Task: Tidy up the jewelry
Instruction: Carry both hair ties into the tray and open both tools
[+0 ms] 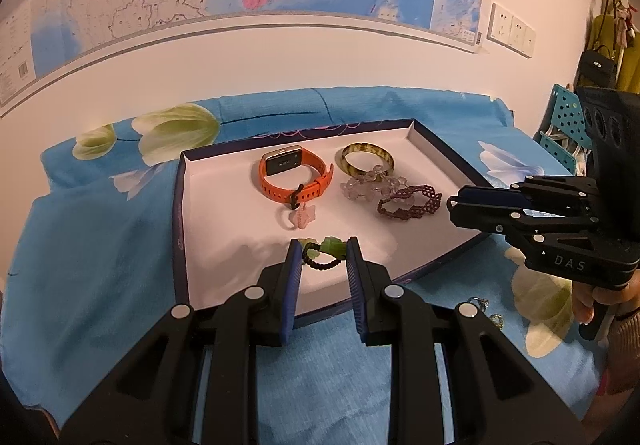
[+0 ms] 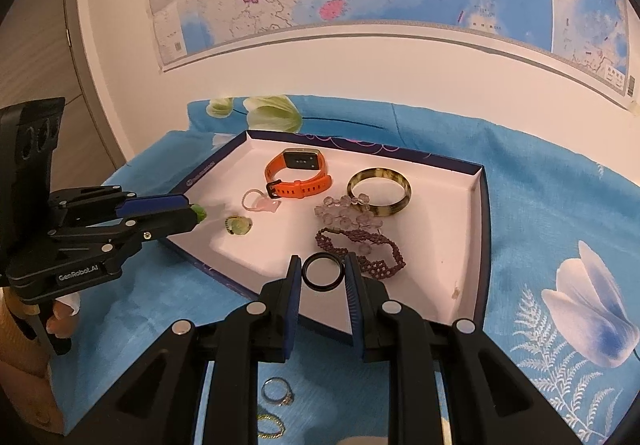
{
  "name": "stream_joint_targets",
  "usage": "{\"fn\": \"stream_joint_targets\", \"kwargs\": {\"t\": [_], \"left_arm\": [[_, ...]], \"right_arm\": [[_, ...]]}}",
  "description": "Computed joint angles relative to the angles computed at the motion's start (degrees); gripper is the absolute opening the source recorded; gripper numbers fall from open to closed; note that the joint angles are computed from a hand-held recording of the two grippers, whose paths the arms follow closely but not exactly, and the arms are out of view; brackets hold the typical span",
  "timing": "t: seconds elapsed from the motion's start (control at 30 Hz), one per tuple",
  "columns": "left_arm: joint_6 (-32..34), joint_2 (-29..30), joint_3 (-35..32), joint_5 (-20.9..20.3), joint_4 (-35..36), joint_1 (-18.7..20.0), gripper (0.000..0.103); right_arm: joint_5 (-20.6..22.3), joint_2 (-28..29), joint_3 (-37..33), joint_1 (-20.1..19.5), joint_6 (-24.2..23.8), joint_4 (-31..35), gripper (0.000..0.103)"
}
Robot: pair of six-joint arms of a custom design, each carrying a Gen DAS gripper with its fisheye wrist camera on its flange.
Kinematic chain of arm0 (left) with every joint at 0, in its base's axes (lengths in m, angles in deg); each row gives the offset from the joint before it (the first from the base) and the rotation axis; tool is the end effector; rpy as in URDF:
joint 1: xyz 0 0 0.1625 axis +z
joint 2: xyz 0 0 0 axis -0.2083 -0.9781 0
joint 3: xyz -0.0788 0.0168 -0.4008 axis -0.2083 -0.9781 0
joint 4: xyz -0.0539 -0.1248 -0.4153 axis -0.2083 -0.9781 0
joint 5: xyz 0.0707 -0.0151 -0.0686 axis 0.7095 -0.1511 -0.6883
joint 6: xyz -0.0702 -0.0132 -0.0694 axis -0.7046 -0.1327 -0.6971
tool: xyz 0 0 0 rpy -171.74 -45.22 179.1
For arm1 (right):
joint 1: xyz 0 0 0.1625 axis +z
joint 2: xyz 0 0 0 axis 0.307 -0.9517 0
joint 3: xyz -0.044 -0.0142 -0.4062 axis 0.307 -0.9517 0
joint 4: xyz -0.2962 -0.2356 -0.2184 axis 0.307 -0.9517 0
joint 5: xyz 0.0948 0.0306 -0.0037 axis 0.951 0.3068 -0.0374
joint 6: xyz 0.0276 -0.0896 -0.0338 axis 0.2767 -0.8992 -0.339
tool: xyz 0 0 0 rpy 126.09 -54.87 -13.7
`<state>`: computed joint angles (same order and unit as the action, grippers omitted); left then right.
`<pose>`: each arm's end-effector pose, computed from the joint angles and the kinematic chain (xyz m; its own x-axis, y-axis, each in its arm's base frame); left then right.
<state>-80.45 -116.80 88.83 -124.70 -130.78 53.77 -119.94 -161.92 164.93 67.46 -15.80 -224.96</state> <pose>-0.3626 -0.5867 0.0272 -0.6770 0.4335 -0.5947 0.7075 0.6058 -0.3639 0.0696 -0.5718 0.3252 -0.7487 -0.3423 0.5678 -0.6215 0.6603 -0.4215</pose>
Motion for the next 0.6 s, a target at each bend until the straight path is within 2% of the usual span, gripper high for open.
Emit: {"fn": "stream_joint_targets", "kwargs": {"t": [0.6], "left_arm": [[-2.26, 2.07, -3.02, 1.40, 3.53, 1.37, 0.023]], "right_arm": [[-3.20, 2.82, -2.68, 0.09, 1.20, 1.01, 0.020]]}}
